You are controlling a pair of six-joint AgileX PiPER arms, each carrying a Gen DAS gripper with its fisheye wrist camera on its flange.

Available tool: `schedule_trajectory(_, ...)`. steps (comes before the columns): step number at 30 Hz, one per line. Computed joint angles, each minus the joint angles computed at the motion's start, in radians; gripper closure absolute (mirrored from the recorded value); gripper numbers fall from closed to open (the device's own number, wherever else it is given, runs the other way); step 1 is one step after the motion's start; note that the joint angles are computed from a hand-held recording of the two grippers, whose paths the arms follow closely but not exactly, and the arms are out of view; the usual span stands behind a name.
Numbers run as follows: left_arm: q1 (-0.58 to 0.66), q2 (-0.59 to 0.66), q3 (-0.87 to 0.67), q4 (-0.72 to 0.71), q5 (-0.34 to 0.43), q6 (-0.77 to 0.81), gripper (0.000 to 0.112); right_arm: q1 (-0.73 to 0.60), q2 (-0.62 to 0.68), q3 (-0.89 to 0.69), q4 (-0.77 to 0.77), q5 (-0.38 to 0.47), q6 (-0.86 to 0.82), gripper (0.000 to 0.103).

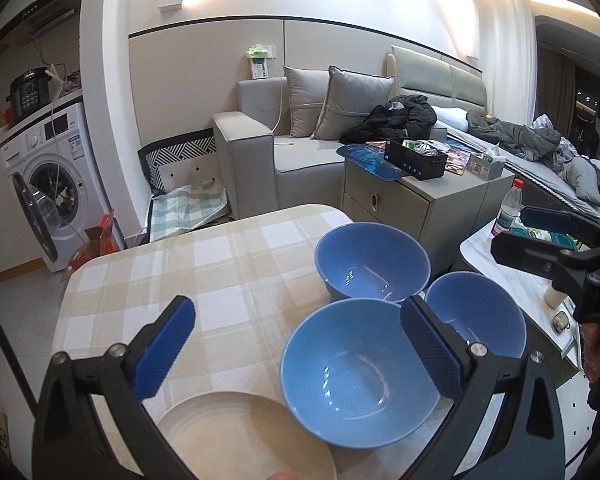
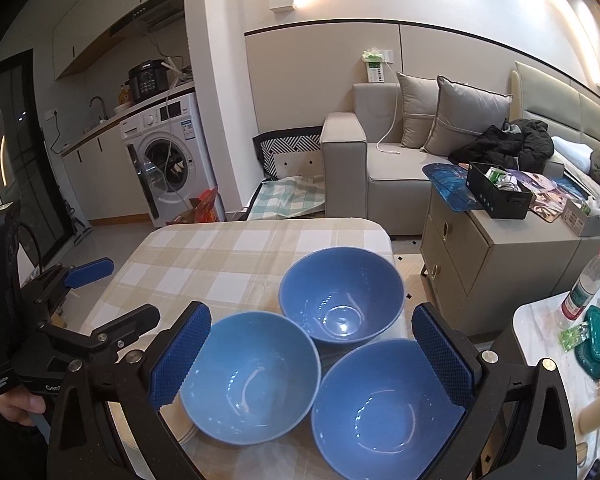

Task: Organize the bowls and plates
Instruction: 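Move both open tools over the rim of the nearest blue bowl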

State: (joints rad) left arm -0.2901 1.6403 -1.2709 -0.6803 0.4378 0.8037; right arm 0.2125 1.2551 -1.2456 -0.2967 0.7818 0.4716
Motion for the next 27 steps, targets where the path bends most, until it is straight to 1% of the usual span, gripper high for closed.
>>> schedule_trajectory(8,-0.053,0.076,-0.117,0.106,0.012,-0.132,0.009,-0.11,0.037,-0.049,0.093,-0.007,-0.108,0.001)
schedule_trajectory(15,-0.078,0.134,-0.209,0.156,0.03,-0.191,0.009,-0.193,0.054,-0.074,0.18,-0.011,-0.196,0.001)
schedule_trajectory(19,-0.093,0.174,-0.27,0.196,0.043,-0.237,0.009,-0.226,0.065,-0.084,0.2,-0.013,-0.217,0.001)
schedule_trajectory(27,-0.107,0.273,-0.41,0.272,0.085,-0.313,0.009,-0.313,0.136,-0.131,0.289,-0.003,-0.294,0.001)
